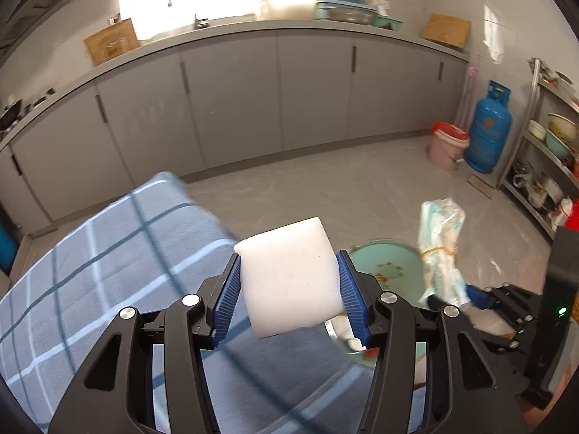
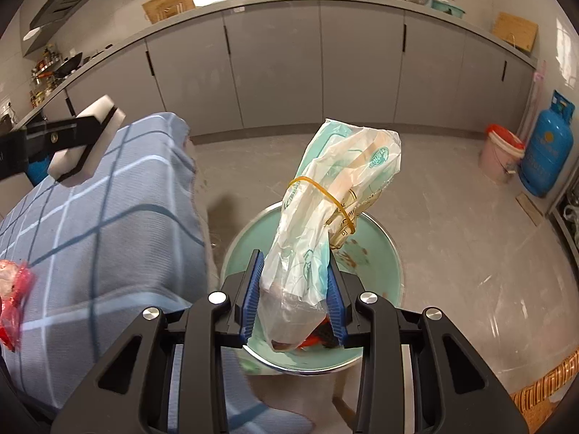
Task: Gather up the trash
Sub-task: 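Carry the mask bundle and foam block over the green basin, then open both tools to drop the bundle and foam block into the basin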
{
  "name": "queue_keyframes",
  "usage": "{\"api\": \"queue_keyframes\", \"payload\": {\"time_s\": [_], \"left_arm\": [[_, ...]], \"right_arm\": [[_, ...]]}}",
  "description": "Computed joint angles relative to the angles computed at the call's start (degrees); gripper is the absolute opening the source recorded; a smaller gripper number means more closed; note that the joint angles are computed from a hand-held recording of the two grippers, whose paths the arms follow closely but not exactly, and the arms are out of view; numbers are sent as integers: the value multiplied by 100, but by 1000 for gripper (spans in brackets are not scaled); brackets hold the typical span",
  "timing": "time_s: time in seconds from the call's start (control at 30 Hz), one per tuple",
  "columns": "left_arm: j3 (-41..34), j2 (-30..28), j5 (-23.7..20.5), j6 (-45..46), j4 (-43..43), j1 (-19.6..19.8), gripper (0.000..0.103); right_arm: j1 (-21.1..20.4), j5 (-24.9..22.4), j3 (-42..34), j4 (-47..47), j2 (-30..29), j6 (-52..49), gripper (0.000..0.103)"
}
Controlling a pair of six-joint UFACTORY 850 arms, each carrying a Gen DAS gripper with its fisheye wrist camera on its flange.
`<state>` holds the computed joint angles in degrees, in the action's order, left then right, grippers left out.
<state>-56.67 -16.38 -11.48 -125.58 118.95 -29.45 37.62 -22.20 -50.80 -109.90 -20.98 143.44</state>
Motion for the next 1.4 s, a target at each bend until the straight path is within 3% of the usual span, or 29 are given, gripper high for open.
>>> {"api": "queue_keyframes", "payload": {"time_s": [0.13,0.2,0.5,0.9,0.97,1.1,1.13,1.17,1.4], "left_arm": [[-247,-323,-11,-162,170,-196,53],[-362,-509,58,-664,693,-237,53],[-779,-1144,313,-561,620,-381,54],[-1035,-1449,510,-107,180,-391,56],[-1039,-1467,468,-42,131,-406,63],[-1063,-1504,566,7,14,-373,72],[-1072,-1516,521,283,-267,-387,78],[-1057,-1513,457,320,-308,-399,80],[-998,-1437,490,-78,16,-354,81]], "right_arm": [[-122,106,14,-244,-107,235,35],[-196,177,5,-393,-160,333,35],[-450,381,39,-646,-369,432,36],[-551,434,9,-752,-574,498,42],[-557,443,31,-769,-580,533,42],[-562,395,107,-754,-541,600,57],[-567,360,141,-790,-525,644,61],[-551,288,180,-781,-501,669,69],[-546,222,397,-818,-366,932,73]]}}
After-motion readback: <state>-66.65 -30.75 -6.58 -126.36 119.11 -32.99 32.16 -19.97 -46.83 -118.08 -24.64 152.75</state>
